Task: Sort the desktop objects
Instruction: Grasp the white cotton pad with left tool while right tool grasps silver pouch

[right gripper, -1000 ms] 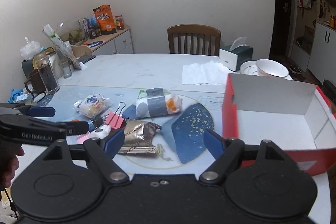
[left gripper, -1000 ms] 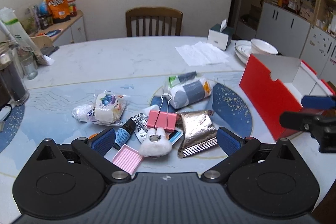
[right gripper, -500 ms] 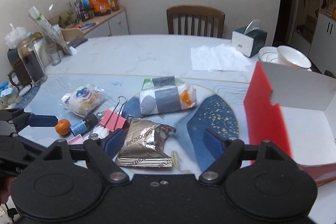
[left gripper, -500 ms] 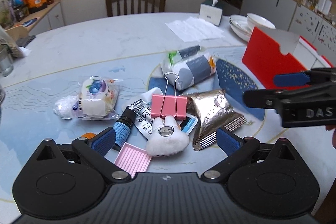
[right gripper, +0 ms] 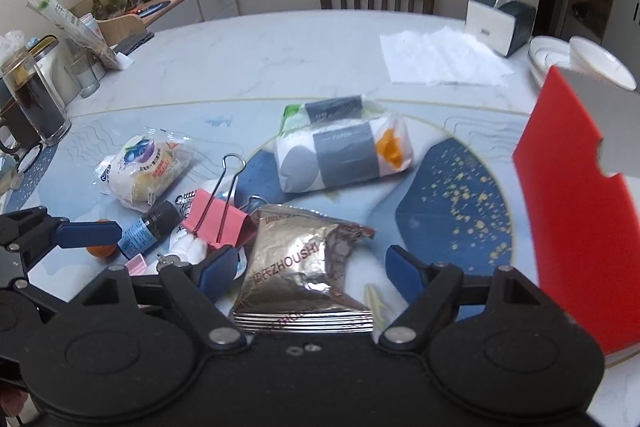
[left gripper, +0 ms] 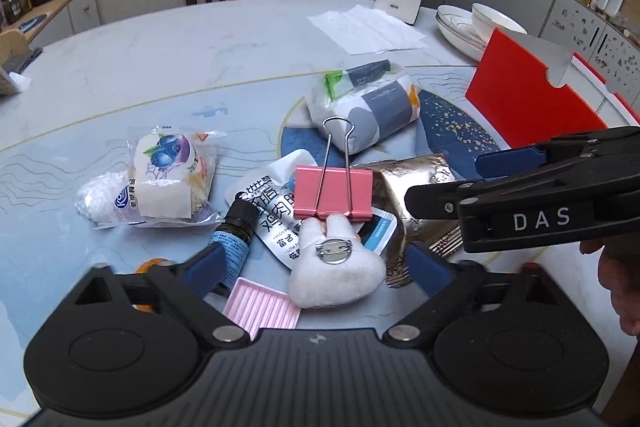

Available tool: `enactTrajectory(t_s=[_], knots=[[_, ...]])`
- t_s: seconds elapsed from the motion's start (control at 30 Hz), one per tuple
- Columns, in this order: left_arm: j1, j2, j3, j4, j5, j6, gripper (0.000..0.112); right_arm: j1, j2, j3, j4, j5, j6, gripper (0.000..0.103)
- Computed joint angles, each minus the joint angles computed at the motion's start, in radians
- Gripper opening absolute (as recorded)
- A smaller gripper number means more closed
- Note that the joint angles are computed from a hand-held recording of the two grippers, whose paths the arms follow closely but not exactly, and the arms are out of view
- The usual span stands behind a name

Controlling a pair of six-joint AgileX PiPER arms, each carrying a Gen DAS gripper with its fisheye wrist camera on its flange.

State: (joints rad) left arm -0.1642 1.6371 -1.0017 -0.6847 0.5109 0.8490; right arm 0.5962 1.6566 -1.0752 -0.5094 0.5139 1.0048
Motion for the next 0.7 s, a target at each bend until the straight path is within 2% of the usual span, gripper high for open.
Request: enactTrajectory(t_s=[0.37, 0.43, 0.53, 0.63, 0.7], knots=[[0.007, 0.06, -0.051, -0.006, 0.059, 0.008, 0.062, -0.005, 0.051, -0.055, 0.064, 0.02, -0.062, 0.079], [0.006, 0.064, -0.053, -0.009, 0.064, 0.014, 0.06, -0.004, 0.058, -0.06, 0.064, 0.022, -0.065, 0.078], [0.012, 0.071, -0.059, -0.028, 0.079, 0.033, 0.056, -0.001, 0.069, -0.07, 0.07, 0.031, -0.073, 0.073], [0.015, 0.069, -0.056, -0.039, 0.084, 0.046, 0.054, -0.005, 0.077, -0.076, 0.101, 0.035, -0.101, 0.054], [0.021, 0.07, -0.056, -0.057, 0.093, 0.064, 0.051, -0.004, 0.072, -0.073, 0.104, 0.032, -0.095, 0.053]])
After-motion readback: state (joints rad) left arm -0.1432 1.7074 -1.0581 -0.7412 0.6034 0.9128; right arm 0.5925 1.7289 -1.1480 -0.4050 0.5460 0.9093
